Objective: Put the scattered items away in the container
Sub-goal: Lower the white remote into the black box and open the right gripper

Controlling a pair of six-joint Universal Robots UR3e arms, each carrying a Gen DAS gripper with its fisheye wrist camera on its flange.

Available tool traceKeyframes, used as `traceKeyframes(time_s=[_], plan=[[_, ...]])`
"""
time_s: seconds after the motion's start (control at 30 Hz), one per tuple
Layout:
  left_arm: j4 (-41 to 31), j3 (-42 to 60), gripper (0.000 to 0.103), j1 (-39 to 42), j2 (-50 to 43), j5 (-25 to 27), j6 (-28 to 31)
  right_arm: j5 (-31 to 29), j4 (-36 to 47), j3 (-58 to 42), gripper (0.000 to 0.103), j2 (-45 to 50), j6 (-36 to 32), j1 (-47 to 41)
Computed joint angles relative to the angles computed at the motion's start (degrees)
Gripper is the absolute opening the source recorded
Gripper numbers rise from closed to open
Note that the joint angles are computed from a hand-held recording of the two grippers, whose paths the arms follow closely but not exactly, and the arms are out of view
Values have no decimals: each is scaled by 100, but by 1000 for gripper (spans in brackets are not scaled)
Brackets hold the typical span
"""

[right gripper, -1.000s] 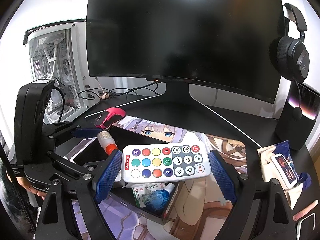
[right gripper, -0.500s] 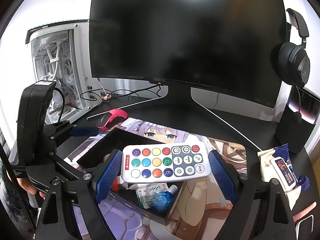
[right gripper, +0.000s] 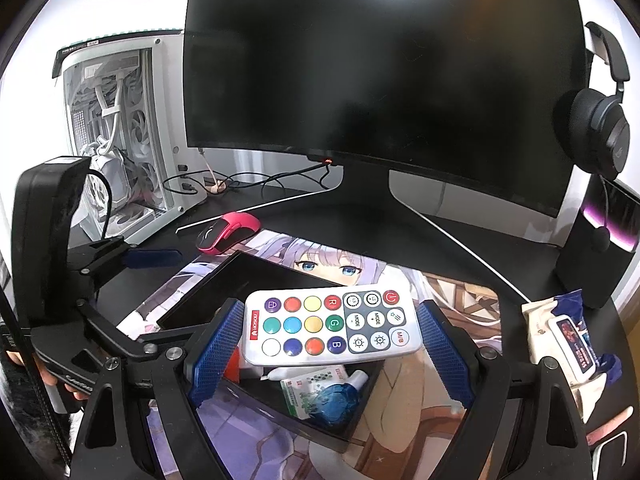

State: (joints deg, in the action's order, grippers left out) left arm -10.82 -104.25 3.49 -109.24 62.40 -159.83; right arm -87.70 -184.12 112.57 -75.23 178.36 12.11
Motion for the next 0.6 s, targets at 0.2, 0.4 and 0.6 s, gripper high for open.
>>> traceKeyframes(time_s=[0.2,0.4,0.6], plan=[[104,-373,103,209,207,-127,133,-97,198,-343,89,293,12,145],[239,-753,103,462,374,-294,270,-202,425,-667,89,592,38,262],[180,-846,103,667,401,-473,305,-417,681,-985,89,846,82,413]])
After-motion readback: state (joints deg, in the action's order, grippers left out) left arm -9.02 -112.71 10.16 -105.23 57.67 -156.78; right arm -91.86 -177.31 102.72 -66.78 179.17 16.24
